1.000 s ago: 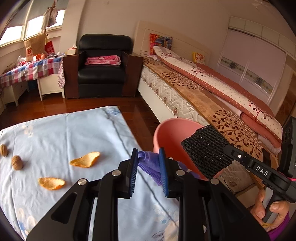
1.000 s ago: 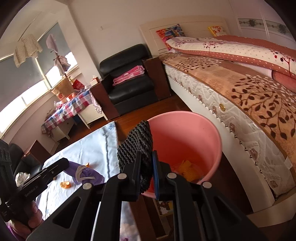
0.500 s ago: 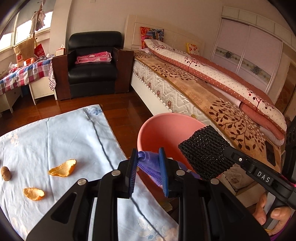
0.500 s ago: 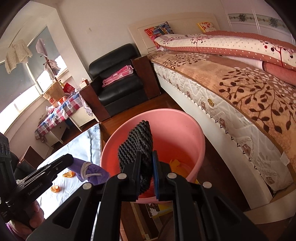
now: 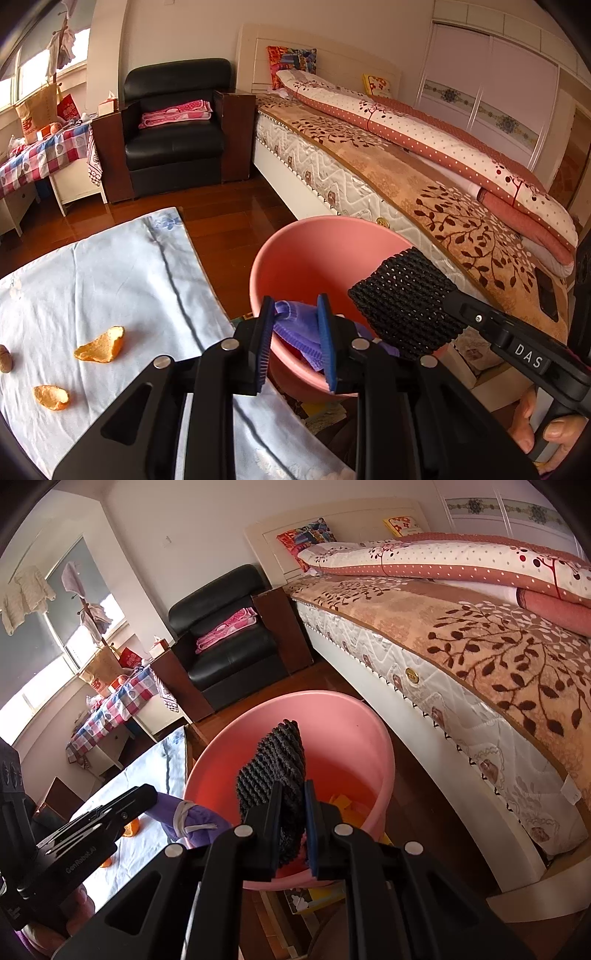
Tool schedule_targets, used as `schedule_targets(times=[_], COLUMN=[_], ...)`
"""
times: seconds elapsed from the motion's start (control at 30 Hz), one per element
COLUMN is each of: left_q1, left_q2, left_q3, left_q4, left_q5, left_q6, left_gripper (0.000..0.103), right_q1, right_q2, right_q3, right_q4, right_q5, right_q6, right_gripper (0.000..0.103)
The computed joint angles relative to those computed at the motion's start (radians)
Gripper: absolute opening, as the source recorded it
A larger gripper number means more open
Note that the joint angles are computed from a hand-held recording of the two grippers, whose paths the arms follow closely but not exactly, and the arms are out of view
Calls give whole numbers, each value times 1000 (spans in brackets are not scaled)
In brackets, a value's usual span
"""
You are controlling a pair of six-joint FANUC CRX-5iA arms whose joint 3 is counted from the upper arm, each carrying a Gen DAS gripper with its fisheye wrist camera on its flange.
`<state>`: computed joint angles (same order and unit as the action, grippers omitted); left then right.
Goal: Collect trash
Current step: 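Open both tools to drop the items into the pink bucket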
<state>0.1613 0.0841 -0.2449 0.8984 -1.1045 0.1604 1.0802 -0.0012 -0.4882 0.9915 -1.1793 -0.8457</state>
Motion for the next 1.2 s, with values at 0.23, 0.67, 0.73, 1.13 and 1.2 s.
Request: schedule_targets(times=[0.23, 0.67, 0.73, 1.13, 1.2], left_q1=[-18, -41, -44, -50, -48], left_q2=[-5, 8, 9, 9, 8], left_q3=[-16, -5, -2, 5, 5], left_q4=[5, -21, -32, -44, -43], left_q5=[5, 19, 21, 19, 18], left_q6=[-10, 13, 18, 44, 44], left_gripper=[22, 28, 29, 43, 43], right_q1=[-9, -27, -29, -33, -33], right_q2=[-6, -5, -6, -7, -8], right_q3=[-6, -14, -15, -19, -19], right_q4=[-11, -17, -18, -19, -20], right_q5=[-1, 21, 24, 24, 23], right_q6=[20, 34, 32, 34, 33], right_gripper=[11, 11, 11, 13, 15])
